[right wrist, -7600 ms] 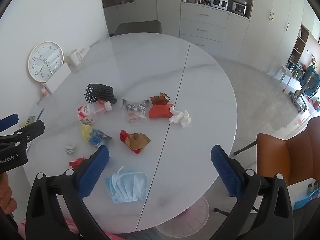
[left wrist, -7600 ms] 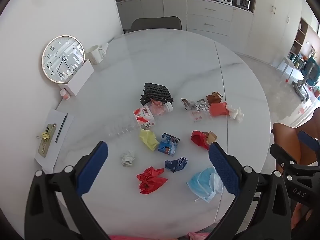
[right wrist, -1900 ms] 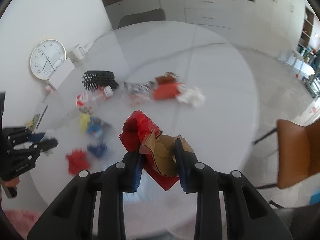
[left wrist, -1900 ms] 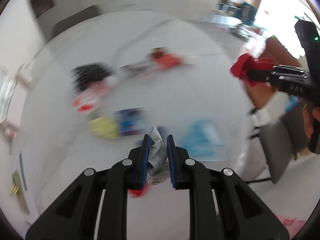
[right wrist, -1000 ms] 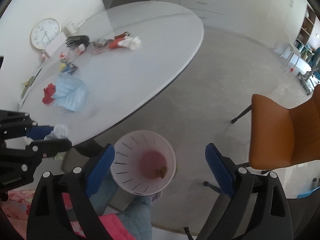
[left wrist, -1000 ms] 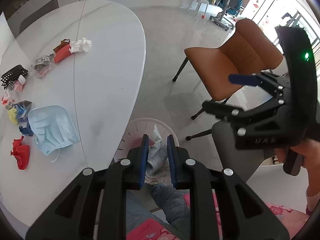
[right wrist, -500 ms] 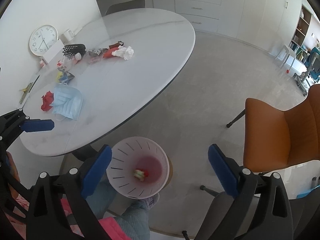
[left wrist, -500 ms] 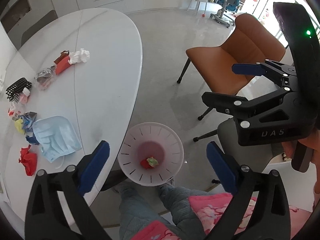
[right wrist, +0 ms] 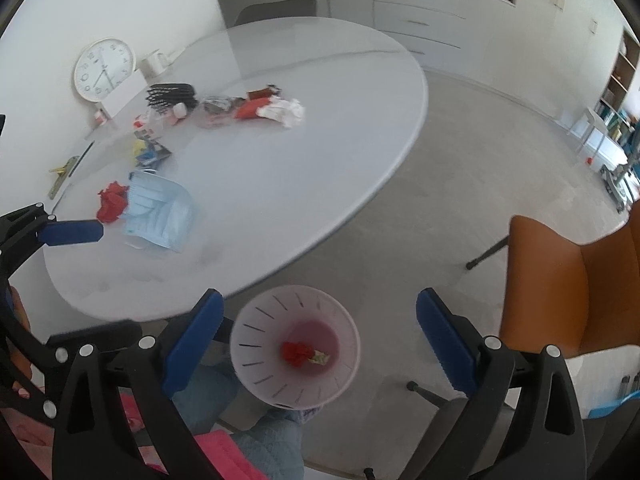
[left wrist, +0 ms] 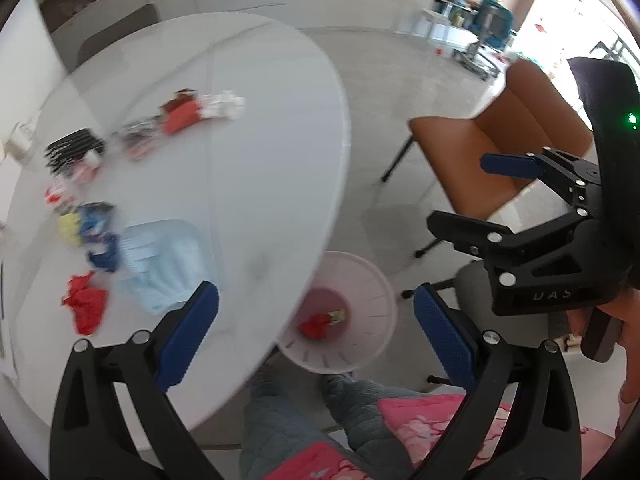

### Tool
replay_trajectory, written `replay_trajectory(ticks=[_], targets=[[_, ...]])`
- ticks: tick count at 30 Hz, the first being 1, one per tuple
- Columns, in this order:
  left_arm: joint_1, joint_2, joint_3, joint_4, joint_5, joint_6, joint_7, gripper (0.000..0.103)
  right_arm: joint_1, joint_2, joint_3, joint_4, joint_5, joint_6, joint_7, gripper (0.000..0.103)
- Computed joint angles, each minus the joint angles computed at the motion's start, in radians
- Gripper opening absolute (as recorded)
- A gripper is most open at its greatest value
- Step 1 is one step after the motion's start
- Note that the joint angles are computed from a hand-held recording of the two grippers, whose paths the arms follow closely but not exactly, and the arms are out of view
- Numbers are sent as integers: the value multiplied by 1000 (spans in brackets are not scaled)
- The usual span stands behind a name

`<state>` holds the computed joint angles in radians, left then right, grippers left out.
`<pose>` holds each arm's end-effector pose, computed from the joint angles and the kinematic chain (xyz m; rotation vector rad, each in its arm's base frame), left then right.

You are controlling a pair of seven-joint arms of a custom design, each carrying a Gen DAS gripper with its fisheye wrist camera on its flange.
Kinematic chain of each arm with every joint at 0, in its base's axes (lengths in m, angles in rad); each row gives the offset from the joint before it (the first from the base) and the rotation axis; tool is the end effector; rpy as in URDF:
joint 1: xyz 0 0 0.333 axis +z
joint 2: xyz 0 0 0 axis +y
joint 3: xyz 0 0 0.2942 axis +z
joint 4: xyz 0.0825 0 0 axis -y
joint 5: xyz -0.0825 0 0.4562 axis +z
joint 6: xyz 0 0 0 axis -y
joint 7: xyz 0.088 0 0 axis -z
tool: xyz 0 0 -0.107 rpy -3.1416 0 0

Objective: Collect trash
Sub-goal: 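Grasp the red plastic bag with the left tool while the right tool grasps the blue mask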

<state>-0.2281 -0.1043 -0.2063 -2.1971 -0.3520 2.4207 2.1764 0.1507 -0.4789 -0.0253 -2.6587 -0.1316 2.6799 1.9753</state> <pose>0.5488 -0.2573 0.4041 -1.1050 2.7837 -0.6093 0.4830 0.0658 0.3869 -1.7416 2.0794 -0.4341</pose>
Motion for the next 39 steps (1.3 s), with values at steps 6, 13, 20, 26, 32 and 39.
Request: replay_trajectory(ticks=[6, 13, 20, 26, 32, 39], targets=[[75, 48, 49, 38, 63, 32, -25, 95, 66, 192, 15, 170, 57, 31, -21, 97], [182, 220, 99, 189, 110, 59, -48, 95, 91, 409, 52, 389, 96, 11, -23, 97], [227, 466, 99, 416, 166, 20, 5, 93, 97, 606, 84, 596, 126, -61, -18, 97], [239, 582, 84, 533, 177, -58, 47, 70, 99, 692, 102, 697, 135, -85, 15, 97], [274, 658, 67, 651, 129, -160, 114, 37, 88, 746, 119, 747, 178, -78, 3, 97], [293, 679, 71, 697, 106, -202, 127, 28, 67, 807, 137, 825, 198, -108, -142, 97]])
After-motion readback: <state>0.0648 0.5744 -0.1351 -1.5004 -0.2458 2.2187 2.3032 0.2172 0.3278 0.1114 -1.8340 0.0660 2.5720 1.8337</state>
